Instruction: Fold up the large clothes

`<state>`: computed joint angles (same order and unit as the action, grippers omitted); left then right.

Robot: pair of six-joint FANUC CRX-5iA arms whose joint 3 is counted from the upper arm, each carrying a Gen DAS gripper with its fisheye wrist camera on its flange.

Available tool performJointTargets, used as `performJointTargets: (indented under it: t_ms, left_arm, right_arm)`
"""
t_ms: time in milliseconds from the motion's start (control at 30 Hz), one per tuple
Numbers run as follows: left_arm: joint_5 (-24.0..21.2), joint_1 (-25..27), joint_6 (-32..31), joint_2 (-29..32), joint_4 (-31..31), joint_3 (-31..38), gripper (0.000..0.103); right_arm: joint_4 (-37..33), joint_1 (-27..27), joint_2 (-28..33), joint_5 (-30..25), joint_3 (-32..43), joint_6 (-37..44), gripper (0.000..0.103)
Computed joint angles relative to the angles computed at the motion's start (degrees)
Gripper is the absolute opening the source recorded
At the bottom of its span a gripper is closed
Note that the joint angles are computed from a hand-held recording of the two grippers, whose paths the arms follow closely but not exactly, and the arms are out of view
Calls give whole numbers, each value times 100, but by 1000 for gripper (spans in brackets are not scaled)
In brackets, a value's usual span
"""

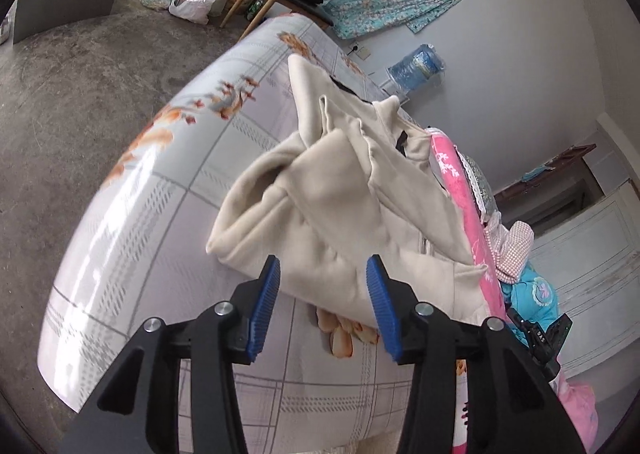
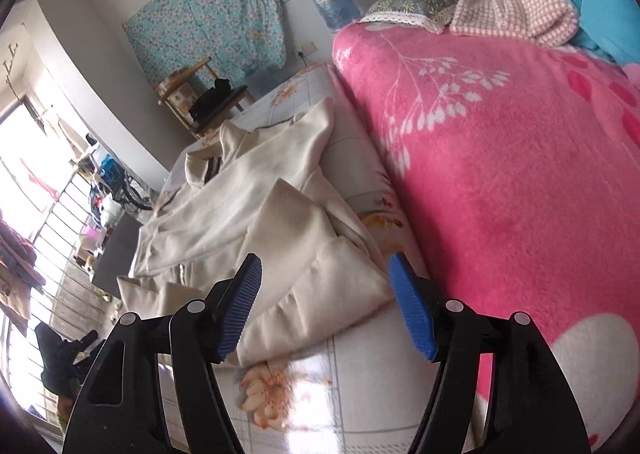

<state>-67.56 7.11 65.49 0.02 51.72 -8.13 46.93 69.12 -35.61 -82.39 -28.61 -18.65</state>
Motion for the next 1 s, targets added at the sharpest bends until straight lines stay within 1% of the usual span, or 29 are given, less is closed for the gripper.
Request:
performJointTargets:
  t_ms: [67, 167, 233, 333, 367, 400, 467, 500, 533, 567, 600, 633, 667, 733, 767, 800, 867, 933, 1000]
  left_arm:
    - [10, -23, 232, -3, -134, -94, 44]
    - [173, -33, 386, 40, 11, -261, 44]
    - [352, -56, 405, 61, 194, -346, 44]
    - [560, -116, 498, 85, 222, -349, 42]
    - [658, -154, 531, 69, 158, -345, 40]
    - [767, -196, 555, 53, 24, -313, 38]
    - [991, -301, 626, -5, -357, -236, 27]
    - [1089, -369, 672, -26, -624, -148, 25]
    - [1179, -445, 727, -43, -928, -50, 21]
    - [1262, -540, 790, -69, -1303, 70, 18]
    - [1334, -657, 873, -92, -1771, 227, 16]
    - [1419, -818, 981, -130, -2348, 409, 12]
    - [1544, -989, 1042, -188, -2843, 535, 6]
    - [1781, -1207, 1093, -357, -3403, 605, 5]
    - [1877, -1230, 1047, -450, -3450, 576, 4]
    - [1944, -1196, 943, -536, -3335, 516, 4]
    - [1971, -1047, 634, -684, -2923, 397, 4]
    - [1832, -906, 380, -789, -2680, 390, 4]
    - [1543, -705, 86, -940, -2465, 329, 4]
  right_arm:
    - [-128, 132, -11, -142, -32, -27, 64]
    - [-299, 68, -58, -24, -99, 20, 64]
    - [-382, -70, -13, 87, -100, 169, 64]
    - [-551, -421, 118, 359, -67, 466, 64]
    - [-591, -529, 162, 447, -68, 542, 60]
    - [-624, -637, 243, 475, -50, 619, 58]
    - [-538, -686, 410, 328, -7, 703, 54]
    - [-492, -715, 475, 303, 1, 746, 49]
    - [-460, -731, 564, 238, 34, 798, 47]
    - [-451, -729, 688, 88, 110, 884, 36]
    - [-450, -721, 831, -87, 206, 1013, 23]
    - [-448, -703, 914, -164, 273, 1144, 20]
    - [-403, -648, 947, -209, 310, 1202, 13]
    - [-226, -475, 1046, -450, 434, 1313, 11]
    - [-104, -362, 1051, -561, 473, 1320, 10]
    - [18, -230, 1023, -654, 508, 1291, 10]
    - [182, -28, 921, -743, 564, 1236, 9]
    - [227, 215, 782, -822, 622, 1122, 9]
    - [190, 500, 642, -973, 662, 1014, 9]
